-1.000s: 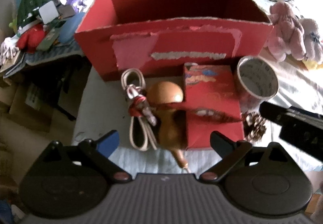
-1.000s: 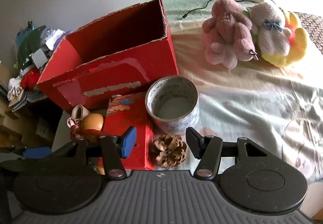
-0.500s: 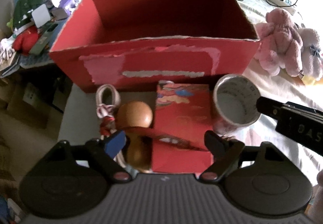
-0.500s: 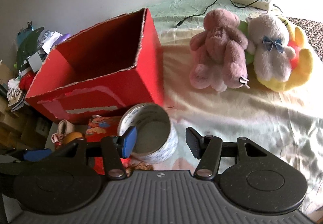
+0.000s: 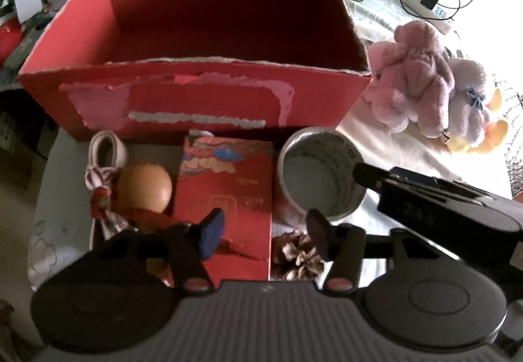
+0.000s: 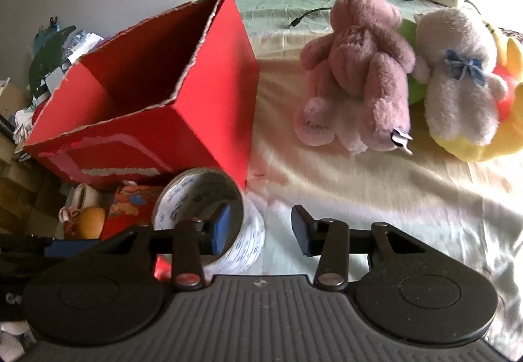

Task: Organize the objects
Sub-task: 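Move the right gripper toward the roll of clear packing tape, then close the right gripper on the rim of the tape roll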

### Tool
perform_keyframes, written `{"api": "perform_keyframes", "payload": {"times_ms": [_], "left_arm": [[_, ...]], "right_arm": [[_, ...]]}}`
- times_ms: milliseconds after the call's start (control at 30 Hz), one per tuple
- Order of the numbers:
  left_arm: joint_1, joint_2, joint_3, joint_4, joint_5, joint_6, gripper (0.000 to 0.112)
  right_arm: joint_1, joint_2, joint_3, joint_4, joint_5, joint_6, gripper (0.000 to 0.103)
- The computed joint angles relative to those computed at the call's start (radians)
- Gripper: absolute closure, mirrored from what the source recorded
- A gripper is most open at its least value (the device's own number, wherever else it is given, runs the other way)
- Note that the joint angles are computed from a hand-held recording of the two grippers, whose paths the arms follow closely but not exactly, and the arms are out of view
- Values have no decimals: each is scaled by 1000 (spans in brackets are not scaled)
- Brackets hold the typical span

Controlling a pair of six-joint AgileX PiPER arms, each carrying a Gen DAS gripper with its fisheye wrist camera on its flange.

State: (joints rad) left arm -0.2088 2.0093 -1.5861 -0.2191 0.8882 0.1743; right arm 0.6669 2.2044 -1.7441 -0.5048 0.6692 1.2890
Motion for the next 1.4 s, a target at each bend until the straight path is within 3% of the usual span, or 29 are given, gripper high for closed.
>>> {"api": "perform_keyframes", "payload": {"times_ms": [167, 300, 367, 467, 700, 1100, 1267, 1400], "left_arm": [[-4, 52, -58, -15, 28, -17, 67], [-24, 67, -69, -4, 14, -27, 76], [-34, 74, -82, -7, 18, -22, 85], [-55, 87, -108, -3, 35, -16, 92], [-82, 108, -134, -30, 36, 8, 92], [-116, 106, -151, -80, 60, 112, 94], [-126, 60, -132, -121, 53, 233, 94], [-99, 28, -160, -212, 91, 373, 94]], "right_arm": [[-53, 38, -33, 147, -54, -134, 71], [-61, 43, -25, 176, -87, -182, 75], [-69, 30, -2, 209, -115, -224, 91], [-73, 16, 19, 218, -122, -228, 95], [-95, -45, 136, 222, -182, -194, 97], [-97, -176, 345, 40, -264, 57, 95], [-63, -242, 393, -133, -220, 265, 95], [-12, -311, 409, -295, -110, 450, 95]]}}
